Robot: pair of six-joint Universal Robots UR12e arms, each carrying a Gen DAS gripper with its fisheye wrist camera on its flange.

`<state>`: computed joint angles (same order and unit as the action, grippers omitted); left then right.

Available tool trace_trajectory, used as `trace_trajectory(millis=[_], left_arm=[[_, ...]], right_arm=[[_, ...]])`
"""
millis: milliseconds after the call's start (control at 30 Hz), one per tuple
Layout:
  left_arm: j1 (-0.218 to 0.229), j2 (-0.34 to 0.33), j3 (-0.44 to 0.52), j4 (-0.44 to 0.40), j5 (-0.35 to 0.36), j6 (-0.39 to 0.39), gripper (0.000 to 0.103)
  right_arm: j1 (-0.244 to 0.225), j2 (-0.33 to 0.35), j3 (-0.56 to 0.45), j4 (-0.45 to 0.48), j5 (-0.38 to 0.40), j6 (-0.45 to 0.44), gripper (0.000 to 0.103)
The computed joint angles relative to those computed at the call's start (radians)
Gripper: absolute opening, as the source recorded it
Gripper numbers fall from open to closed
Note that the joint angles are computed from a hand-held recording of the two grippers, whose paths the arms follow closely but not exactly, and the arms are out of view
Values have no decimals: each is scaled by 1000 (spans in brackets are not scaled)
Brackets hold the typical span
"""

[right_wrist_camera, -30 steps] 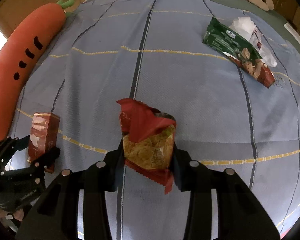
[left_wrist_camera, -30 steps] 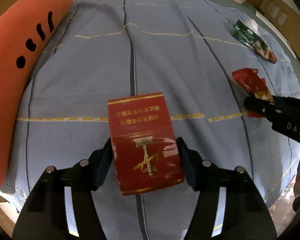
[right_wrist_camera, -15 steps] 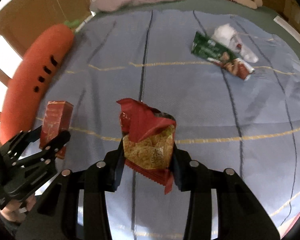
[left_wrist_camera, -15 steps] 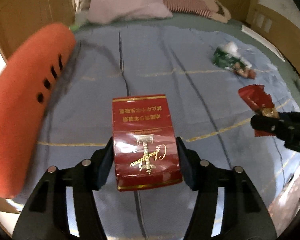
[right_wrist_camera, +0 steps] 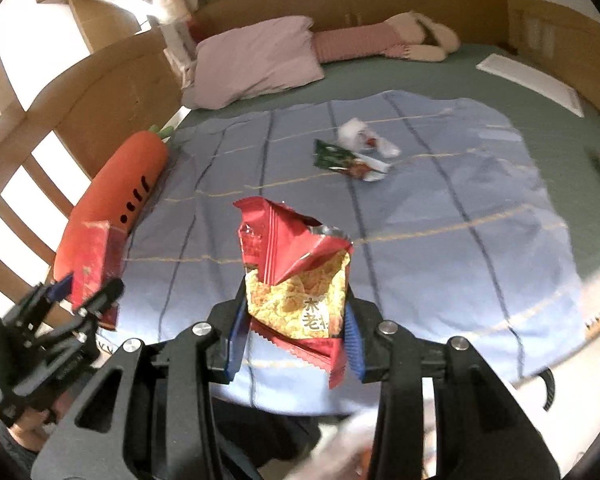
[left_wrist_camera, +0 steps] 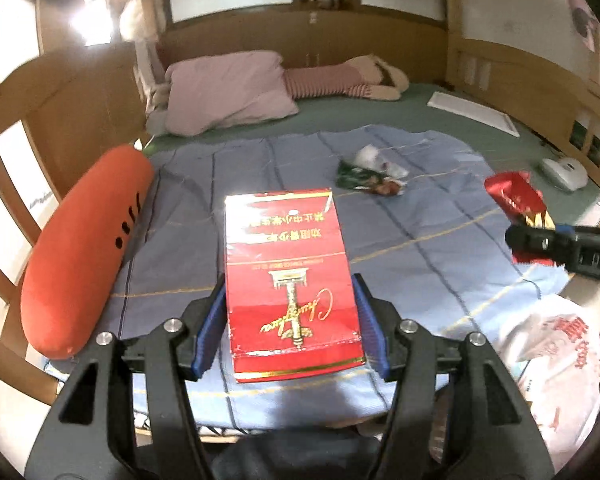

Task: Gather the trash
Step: 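Carry box and wrapper over the white bin while opening both tools to drop them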

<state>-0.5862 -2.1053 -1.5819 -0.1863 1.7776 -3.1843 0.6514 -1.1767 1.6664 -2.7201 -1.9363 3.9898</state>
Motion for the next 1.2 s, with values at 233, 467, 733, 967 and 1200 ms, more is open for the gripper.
trace_trajectory(millis=[233, 467, 733, 967, 1200], left_arm=[[-62, 33, -40, 42, -6, 70, 60], [-117, 43, -56, 40, -21, 120, 59], [-153, 40, -54, 38, -56, 168, 60], [-163, 35, -51, 6, -101, 173, 60], [-141, 39, -43, -69, -233, 129, 60]], right_arm=[[53, -69, 86, -13, -97, 18, 41], [90, -134, 177, -10, -170, 66, 41], [119, -200, 269, -2, -212, 154, 41], [132, -211, 308, -5, -144, 194, 41], [98, -203, 308, 93, 20, 253, 51]])
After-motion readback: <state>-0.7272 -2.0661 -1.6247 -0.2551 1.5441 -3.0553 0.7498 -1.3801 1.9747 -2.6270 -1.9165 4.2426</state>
